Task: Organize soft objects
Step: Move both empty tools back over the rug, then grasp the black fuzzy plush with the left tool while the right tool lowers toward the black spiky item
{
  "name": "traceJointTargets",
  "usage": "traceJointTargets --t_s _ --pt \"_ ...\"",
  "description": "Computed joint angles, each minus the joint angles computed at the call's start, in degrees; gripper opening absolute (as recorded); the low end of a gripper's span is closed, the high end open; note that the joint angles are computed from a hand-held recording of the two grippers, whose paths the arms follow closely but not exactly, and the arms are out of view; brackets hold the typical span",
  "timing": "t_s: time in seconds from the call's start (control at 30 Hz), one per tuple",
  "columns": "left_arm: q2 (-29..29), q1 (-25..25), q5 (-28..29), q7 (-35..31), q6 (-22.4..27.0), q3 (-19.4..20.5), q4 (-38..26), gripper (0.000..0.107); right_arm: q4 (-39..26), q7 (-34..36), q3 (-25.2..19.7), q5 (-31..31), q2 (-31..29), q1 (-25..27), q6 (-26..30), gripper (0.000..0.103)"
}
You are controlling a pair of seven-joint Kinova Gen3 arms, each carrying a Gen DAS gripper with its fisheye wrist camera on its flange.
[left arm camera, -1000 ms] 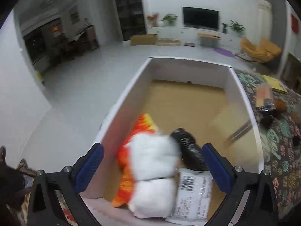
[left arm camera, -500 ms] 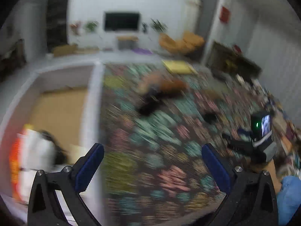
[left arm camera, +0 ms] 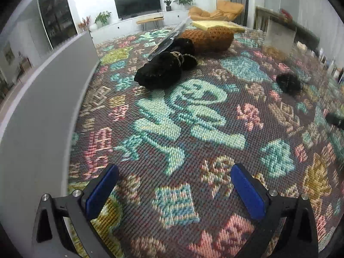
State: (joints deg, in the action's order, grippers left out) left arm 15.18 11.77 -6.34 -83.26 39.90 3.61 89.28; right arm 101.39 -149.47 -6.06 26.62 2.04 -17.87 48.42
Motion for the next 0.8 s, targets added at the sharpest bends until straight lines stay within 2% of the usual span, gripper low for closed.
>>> traceJointTargets --t_s 0.07,0.17,0.23,0.37,0.43,0.5,0.6,0.67,0.73,0.8 --pt "0.1 -2.1 3.3 -1.9 -0.7 0.5 0.3 0.103 -0.1 1.1 -0.7 -0.5 0.0 0.3 -1.1 0.078" --pt "0.1 0.4 2.9 -1.4 -0.2 -1.9 0.0 0.103 -1.1 1.7 -6.5 2.0 1.0 4.2 -4.2 0.078" --pt "0.2 -0.8 2.2 -0.7 -0.2 -0.3 0.0 0.103 -5.1 2.3 -8.1 3.5 4.4 4.3 -4.5 0.078" --pt "0.1 -0.9 2.1 -0.7 -0.1 -0.2 0.0 0.103 -14.8 4.1 -2.2 5.7 13.2 -3.0 0.6 0.077" --pt "0.1 -0.9 2.1 -0.7 -0.2 -0.2 0.0 0.103 -15.9 3.7 0.4 7.4 15.0 -4.3 2.0 0.076" --pt "0.1 -0.8 2.1 -0.6 -0.2 -0.2 0.0 0.103 -13.1 3.8 1.3 5.7 13.1 -1.4 -0.2 0.076" --pt "0.2 -0.8 1.9 -0.5 -0.1 -0.2 -0.1 0.103 -10.2 9.9 2.9 1.3 10.9 6.5 -4.8 0.075" --pt "0.1 -0.8 1.9 -0.5 -0.2 -0.2 0.1 0.103 -13.1 14.6 3.3 0.7 12.6 11.8 -4.0 0.075" --pt "0.1 -0.7 2.0 -0.6 -0.2 -0.3 0.1 0.103 -16.3 19.3 3.1 -3.0 15.0 17.2 -4.2 0.075" --pt "0.2 -0.8 1.9 -0.5 -0.2 -0.2 0.0 0.103 -16.7 23.9 2.0 -7.7 15.0 22.5 -7.8 0.075"
